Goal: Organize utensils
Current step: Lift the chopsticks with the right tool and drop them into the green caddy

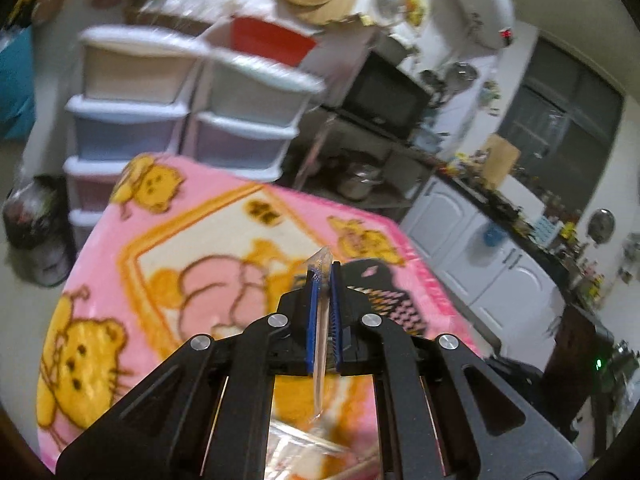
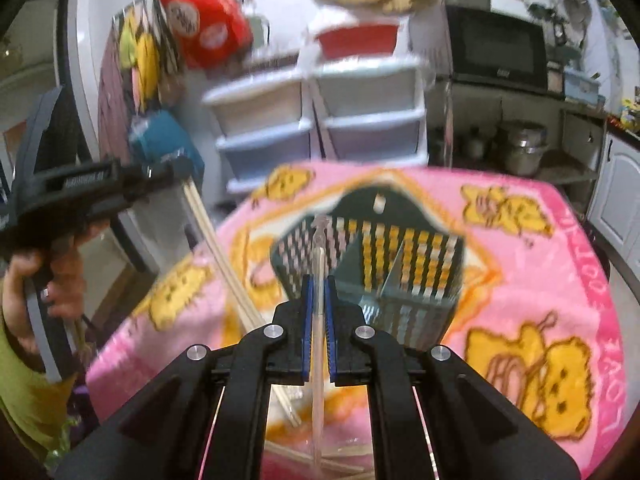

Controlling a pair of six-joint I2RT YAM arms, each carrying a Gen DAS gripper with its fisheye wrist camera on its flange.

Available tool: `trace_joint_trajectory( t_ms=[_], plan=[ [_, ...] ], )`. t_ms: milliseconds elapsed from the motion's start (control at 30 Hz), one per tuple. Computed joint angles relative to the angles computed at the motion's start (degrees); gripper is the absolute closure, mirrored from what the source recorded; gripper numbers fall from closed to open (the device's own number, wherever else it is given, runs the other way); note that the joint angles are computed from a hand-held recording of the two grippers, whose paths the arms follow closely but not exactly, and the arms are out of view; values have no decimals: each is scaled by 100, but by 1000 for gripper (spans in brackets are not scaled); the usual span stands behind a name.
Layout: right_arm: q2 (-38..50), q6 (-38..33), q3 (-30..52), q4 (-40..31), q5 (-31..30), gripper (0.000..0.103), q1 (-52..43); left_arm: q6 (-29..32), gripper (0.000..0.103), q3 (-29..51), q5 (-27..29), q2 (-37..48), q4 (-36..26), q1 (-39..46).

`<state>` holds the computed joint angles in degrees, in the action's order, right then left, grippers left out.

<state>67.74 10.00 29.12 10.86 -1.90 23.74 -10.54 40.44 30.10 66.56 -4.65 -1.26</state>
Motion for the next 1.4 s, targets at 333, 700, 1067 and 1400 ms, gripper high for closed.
trace_joint_trajectory(
  t_ms=[333, 700, 1067, 1400],
  plan=[
    [-929, -147, 194, 291, 42, 97, -630, -39, 100, 496, -612, -535, -62, -739],
    [-423, -391, 571, 736, 209, 97, -1153, 79, 100, 977, -1691, 41, 512, -1151],
    [386, -217, 481, 1162, 218, 97, -1352, -101, 100, 693, -1751, 821, 1270, -1224],
    [543, -21, 411, 1170, 266, 94, -1308, -172, 100, 396, -1568, 1097, 1662, -1180]
  ],
)
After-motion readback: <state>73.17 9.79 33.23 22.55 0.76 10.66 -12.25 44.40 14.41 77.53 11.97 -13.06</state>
